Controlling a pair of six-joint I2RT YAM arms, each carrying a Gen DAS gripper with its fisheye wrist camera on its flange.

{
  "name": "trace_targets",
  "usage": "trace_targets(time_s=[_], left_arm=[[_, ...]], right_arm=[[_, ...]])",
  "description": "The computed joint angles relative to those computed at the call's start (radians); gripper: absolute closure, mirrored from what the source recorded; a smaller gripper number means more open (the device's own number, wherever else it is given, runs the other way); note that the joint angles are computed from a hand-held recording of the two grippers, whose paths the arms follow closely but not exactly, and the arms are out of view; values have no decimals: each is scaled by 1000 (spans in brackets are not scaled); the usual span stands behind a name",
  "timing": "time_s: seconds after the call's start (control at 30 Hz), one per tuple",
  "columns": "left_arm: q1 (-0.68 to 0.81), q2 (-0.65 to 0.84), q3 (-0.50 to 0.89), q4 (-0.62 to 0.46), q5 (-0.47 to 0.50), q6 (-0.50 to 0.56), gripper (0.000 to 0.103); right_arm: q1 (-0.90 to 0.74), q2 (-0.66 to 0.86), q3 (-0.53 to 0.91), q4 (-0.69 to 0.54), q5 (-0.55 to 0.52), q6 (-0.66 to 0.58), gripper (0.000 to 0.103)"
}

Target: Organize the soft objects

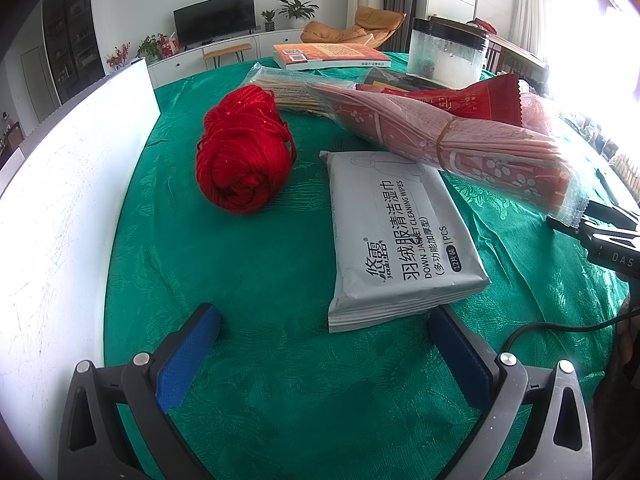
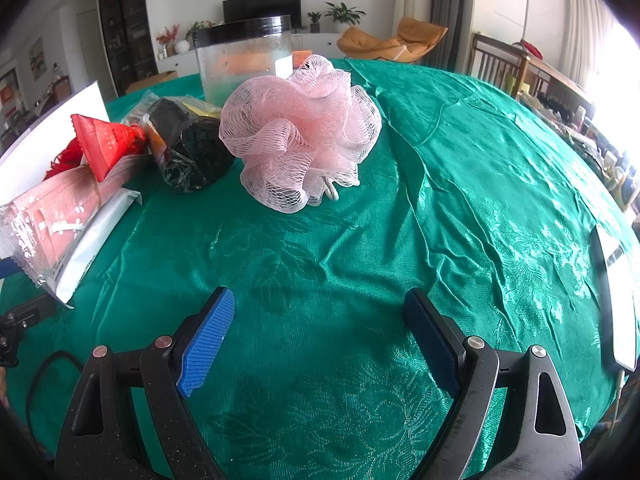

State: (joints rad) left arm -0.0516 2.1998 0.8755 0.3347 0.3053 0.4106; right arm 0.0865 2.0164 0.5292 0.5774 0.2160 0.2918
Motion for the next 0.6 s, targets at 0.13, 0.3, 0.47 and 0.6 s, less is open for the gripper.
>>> trace_targets(time_s=[0.13, 0.3, 0.47, 0.6], left_arm=[[0, 0, 0, 0, 0, 0, 0], [0, 0, 1, 0, 0, 0, 0], [0, 0, 1, -3, 1, 2, 0], [9, -12, 21, -61, 16, 4, 0]], right_arm=[[0, 1, 0, 1, 0, 0, 15], [-1, 2, 0, 2, 0, -1, 15], [-1, 3, 0, 4, 0, -2, 15], [0, 4, -2, 8, 1, -1, 15]])
